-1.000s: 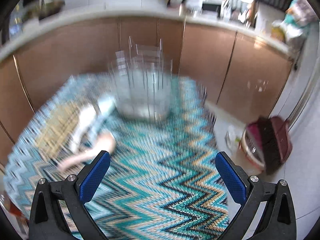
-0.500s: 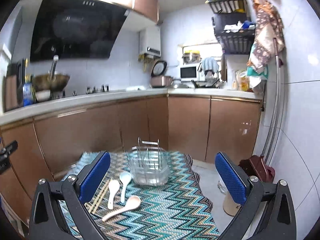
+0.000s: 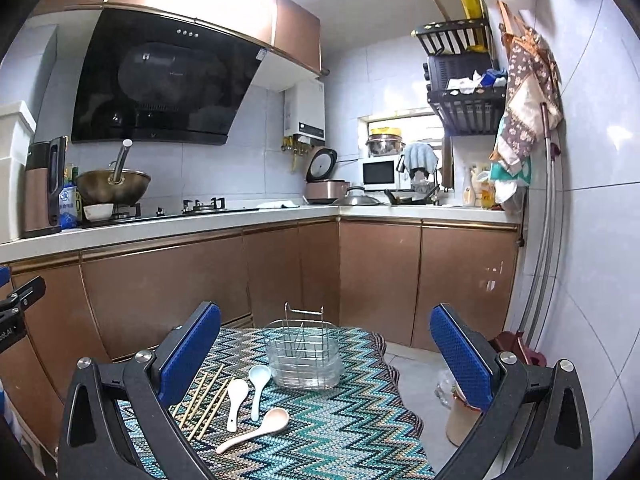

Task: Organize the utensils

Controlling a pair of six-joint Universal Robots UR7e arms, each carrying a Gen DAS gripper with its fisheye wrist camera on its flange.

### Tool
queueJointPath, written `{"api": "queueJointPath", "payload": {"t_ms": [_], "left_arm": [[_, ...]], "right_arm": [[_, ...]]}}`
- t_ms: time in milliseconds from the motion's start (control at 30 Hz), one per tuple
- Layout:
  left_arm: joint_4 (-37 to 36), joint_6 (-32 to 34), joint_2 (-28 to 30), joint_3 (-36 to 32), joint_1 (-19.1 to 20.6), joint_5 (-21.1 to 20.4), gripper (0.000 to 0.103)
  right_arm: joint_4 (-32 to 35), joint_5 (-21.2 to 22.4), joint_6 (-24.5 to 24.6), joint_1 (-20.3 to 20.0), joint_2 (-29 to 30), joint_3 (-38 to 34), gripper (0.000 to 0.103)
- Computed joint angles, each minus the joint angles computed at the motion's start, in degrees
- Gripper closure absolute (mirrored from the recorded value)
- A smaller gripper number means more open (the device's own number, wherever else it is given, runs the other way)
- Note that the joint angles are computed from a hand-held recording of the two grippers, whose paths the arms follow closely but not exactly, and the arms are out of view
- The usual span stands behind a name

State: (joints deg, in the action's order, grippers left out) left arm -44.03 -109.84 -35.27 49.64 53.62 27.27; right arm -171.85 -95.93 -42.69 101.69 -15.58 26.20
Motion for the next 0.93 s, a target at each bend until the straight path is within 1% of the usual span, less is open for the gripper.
{"api": "queueJointPath", "payload": {"t_ms": [133, 267, 433, 533, 633, 933], "left_arm": [[0.9, -1.1, -0.3, 0.4, 0.0, 0.2, 0.021], [2.0, -2.6, -0.8, 0.8, -0.1, 0.5, 0.021], [1.3, -3.2, -1.6, 2.4, -0.1, 1.2, 0.021], [2.3, -4.0, -1.5, 2.2, -0.1, 1.0, 0.021], [1.5, -3.2, -1.2, 2.2, 0.0, 0.9, 0.021], [2.5, -4.0, -0.9, 1.6, 0.0, 0.4, 0.021]], "right_arm": [[-1.0, -1.0, -0.8, 0.3, -0.2, 0.7, 0.0], [-1.4, -3.4, -1.7, 0.8, 0.0, 0.8, 0.0], [-1.8, -4.8, -2.5, 1.1, -0.2, 1.7, 0.0], [-1.8, -5.7, -3.5, 1.3, 0.0, 1.6, 0.0], [-2.5, -5.7, -3.7, 1.3, -0.1, 1.8, 0.0], [-3.6, -5.3, -4.0, 1.2, -0.3, 2.2, 0.0]]}}
